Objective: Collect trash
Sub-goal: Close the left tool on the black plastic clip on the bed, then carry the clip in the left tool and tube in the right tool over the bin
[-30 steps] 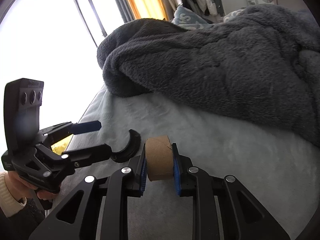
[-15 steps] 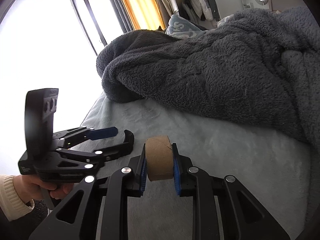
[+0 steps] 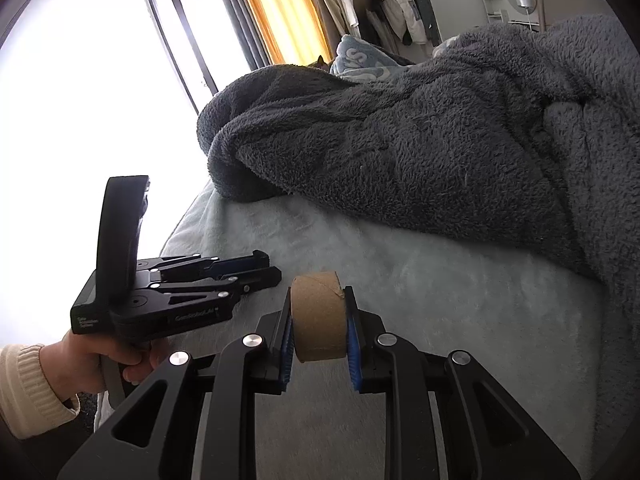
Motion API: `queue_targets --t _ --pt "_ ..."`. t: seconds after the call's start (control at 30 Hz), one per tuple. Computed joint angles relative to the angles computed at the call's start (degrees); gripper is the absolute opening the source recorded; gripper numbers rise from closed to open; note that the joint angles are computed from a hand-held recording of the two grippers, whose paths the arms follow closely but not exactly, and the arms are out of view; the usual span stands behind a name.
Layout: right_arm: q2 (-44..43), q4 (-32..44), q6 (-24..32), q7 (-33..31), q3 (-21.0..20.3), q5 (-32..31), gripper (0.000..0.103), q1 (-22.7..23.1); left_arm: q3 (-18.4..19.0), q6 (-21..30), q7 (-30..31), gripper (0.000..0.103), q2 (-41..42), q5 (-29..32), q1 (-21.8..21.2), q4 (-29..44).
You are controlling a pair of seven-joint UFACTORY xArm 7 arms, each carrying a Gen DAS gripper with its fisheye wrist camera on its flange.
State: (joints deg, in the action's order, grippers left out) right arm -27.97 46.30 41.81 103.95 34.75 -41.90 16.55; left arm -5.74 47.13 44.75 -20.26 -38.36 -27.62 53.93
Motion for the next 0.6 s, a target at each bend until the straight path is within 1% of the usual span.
queue_targets --t 0.07,0.1,0.13,0.37,0.6 --pt "0.04 0.24 0.44 -0.35 0.00 0.32 0.022 0.31 -0.07 -0.06 -0.35 0.027 0.03 0.19 0.14 0.01" --pt "0.13 0.42 0.68 -0.59 -0.05 0.60 0.022 0.49 -0.12 0.00 -0.70 0.022 0.07 0.36 0.23 0.12" --pt "0.32 0.80 1.13 -0.93 -0.12 0.88 0.022 0.60 -0.02 0.27 -0.93 0.022 0.05 0.42 0.31 0.32" --pt "1.02 3.22 4.43 -2.34 -0.13 2.32 0.022 1.64 1.00 2.13 -0.87 0.021 -1.55 -0.71 0.76 0.37" --pt "4.85 8.19 10.19 -3.60 0.62 3.56 0.022 4.00 2.60 2.97 -0.90 0.021 -5.53 -0.81 1.80 -1.75"
